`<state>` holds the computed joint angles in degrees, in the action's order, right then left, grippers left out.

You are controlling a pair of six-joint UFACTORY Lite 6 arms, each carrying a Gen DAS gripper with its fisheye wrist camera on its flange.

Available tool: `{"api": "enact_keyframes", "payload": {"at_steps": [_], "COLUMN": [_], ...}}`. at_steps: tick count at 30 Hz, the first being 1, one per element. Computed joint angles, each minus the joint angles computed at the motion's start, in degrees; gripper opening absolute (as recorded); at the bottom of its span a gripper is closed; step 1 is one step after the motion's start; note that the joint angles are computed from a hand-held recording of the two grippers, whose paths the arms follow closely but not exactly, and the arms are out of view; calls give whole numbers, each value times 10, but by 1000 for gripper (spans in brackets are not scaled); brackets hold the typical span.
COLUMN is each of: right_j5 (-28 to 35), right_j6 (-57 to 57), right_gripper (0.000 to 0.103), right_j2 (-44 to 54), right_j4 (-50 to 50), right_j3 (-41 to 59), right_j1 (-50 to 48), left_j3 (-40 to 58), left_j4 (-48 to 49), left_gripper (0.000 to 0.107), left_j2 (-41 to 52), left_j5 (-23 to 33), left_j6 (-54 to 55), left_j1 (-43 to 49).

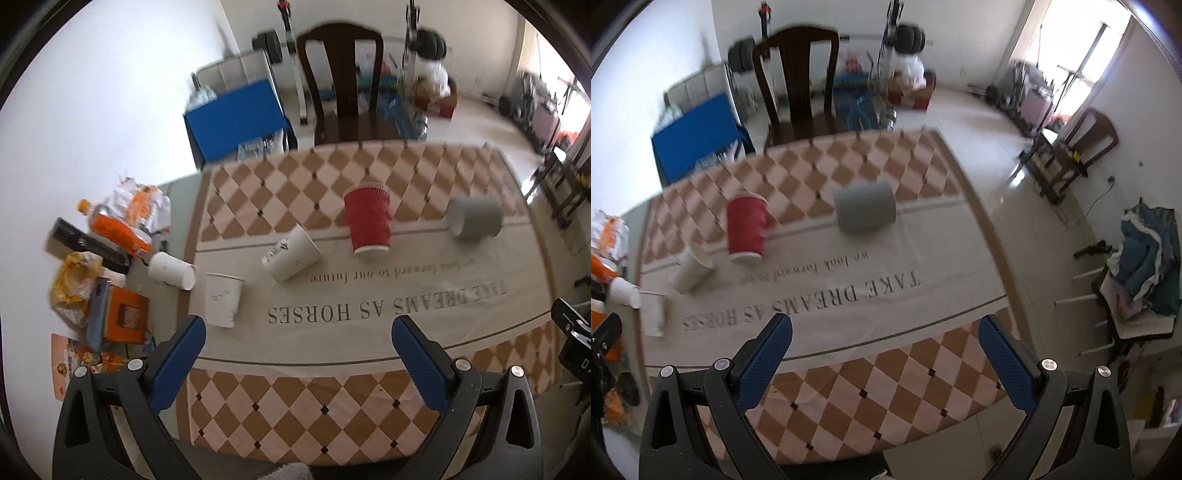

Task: Flip cup upright
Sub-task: 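Move the left tool down to the upside-down red cup and close on it, then lift the red cup with the left tool toward the right tool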

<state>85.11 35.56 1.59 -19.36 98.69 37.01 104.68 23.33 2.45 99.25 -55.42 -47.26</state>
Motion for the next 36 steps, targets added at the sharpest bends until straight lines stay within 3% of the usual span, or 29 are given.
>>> {"api": "enact_keyframes", "payload": {"at_steps": [5,12,15,18,21,27,29,33,36], "right_j5": [-115,-196,-205,-205,-195,-171,-166,-162,-164], "right_j6": [-49,-90,-107,-114,-122,-140,-146,-146,-147], "right_gripper": [102,101,101,101,101,101,101,101,101], "right_j2": [60,223,289,348,399,482,502,519,522], "right_j4": [42,55,59,57,60,68,72,72,74], "right_j3": [-107,-84,-43,2,53,147,171,189,190], "right_j1": [-78,-122,-132,-135,-139,-144,-146,-141,-143], "left_j3": [-67,-16,47,126,224,476,515,455,434], "left_j4": [-71,-125,-143,-163,-179,-223,-237,-249,-237], "left_gripper": [102,102,102,89,84,84,79,70,70], "left_j2": [70,214,282,352,426,606,642,634,622], "left_j5": [-116,-192,-204,-202,-186,-110,-98,-134,-153], "left_j6": [47,114,144,172,193,224,231,240,242], "left_j1": [94,171,202,229,249,284,292,298,294]}}
